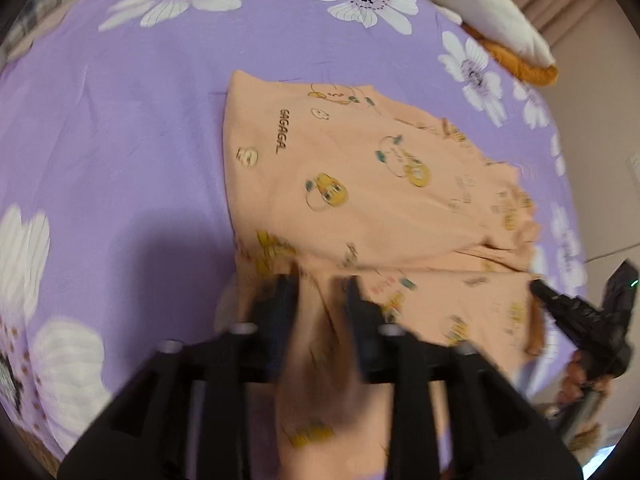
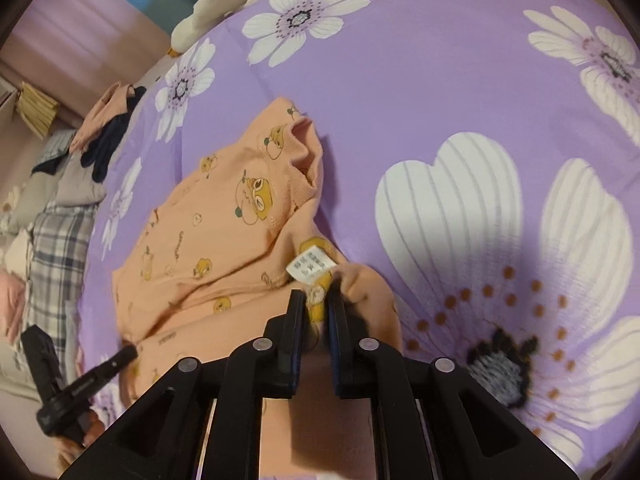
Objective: Fold small clothes
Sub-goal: 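Lift the hem with both grippers and fold it toward the collar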
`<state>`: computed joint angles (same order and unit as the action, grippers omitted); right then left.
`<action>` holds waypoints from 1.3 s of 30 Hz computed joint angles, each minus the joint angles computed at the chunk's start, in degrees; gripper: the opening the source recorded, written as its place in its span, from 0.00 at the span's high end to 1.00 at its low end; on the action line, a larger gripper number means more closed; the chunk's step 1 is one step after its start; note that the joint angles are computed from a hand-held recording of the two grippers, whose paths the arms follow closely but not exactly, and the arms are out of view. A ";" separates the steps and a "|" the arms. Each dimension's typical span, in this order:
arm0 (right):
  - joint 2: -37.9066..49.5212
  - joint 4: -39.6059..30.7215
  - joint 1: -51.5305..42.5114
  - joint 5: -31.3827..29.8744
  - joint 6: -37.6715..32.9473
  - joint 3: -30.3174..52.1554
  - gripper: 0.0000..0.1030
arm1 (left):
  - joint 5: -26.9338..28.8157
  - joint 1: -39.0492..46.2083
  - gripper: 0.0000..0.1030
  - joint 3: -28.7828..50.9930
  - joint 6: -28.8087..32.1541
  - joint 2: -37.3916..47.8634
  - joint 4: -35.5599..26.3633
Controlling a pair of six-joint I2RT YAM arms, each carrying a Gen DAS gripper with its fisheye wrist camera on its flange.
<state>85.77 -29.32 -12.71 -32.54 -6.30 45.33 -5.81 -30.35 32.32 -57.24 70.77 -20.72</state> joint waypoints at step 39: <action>-28.19 -20.97 -12.71 -14.00 -13.88 -4.38 0.90 | -28.68 -38.29 0.98 2.06 -25.96 -19.69 -18.09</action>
